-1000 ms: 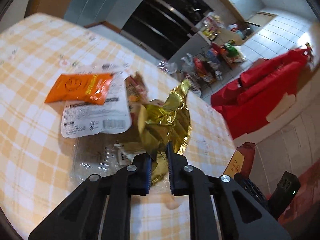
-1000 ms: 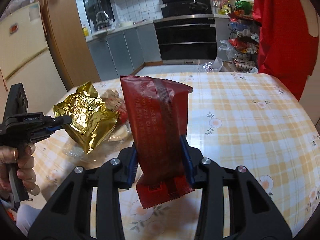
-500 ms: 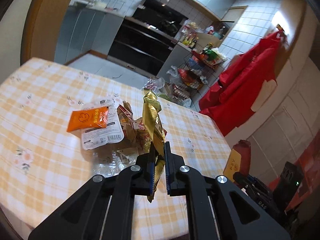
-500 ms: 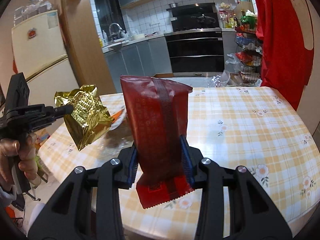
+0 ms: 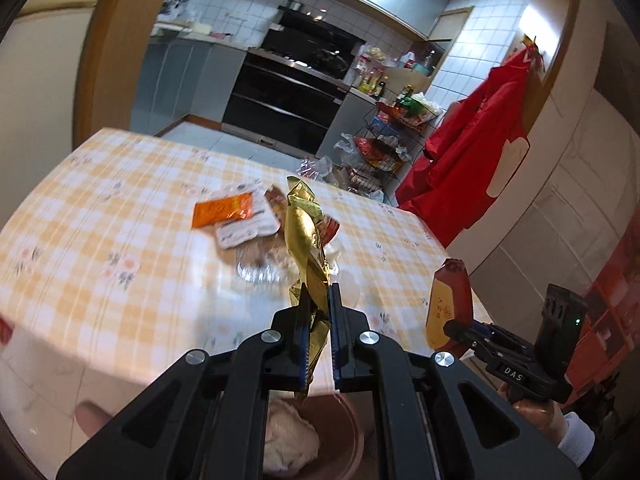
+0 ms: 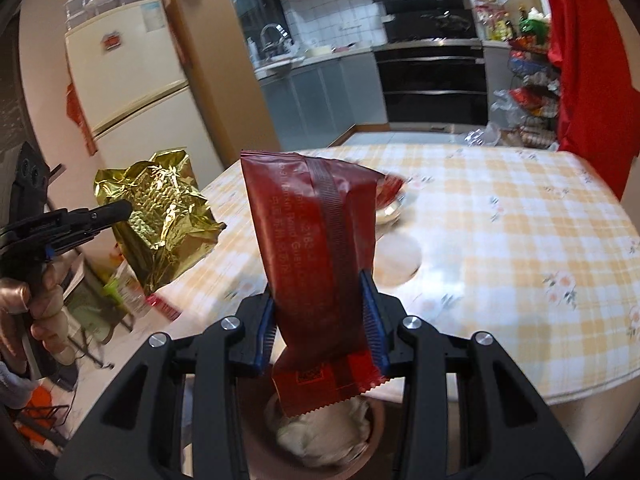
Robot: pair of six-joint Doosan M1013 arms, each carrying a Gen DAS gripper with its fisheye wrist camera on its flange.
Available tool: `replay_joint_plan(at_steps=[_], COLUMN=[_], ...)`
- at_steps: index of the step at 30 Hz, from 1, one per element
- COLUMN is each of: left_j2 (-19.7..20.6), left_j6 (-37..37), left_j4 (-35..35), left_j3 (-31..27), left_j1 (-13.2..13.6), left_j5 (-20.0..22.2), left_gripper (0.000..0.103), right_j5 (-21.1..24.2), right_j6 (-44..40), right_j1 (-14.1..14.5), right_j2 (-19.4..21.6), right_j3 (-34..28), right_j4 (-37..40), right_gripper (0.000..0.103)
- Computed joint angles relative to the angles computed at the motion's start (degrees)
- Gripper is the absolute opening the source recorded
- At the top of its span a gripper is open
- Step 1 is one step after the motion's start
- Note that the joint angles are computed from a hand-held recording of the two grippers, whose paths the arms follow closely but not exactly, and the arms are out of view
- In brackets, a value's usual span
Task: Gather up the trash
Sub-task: 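Drop the red snack bag into the bin with the right gripper while the left drops the gold wrapper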
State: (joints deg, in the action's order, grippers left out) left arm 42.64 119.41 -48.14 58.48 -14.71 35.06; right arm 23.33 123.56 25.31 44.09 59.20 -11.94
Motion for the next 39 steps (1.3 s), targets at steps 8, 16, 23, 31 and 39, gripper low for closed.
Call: replay_joint_plan(at_steps=[8, 16, 23, 31, 39], left_j2=[-3.22, -4.13, -4.22, -3.64, -2.92], left_j6=[2.32, 3.88, 4.49, 5.31, 8.25], left_j4=[-2.00, -3.42, -3.45, -1.58, -0.55], left_j3=[7.12, 9.15, 9.52, 8.69, 7.76], left_j1=[0.70, 0.95, 0.75, -0.05, -1.30], left_j5=[-1.94, -2.77, -2.13, 1.33, 4.73], left_gripper=[0.009, 0.009, 0.009, 0.009, 0.009], right_j5=[3.97, 8.30, 7.57, 6.32, 5.82], right_j6=[-11.29, -17.45, -14.64, 8.33, 24.59], right_j1=[1.62, 1.83, 2.03, 2.78, 1.70], right_j2=[0.77, 2.25, 2.06, -0.06, -2.80], right_j3=[-0.33, -1.97, -1.99, 0.28, 4.43], right_j4=[12.25, 19.90, 16.87, -9.89, -23.32], right_gripper=[0.040, 0.042, 0.071, 0.093, 0.093])
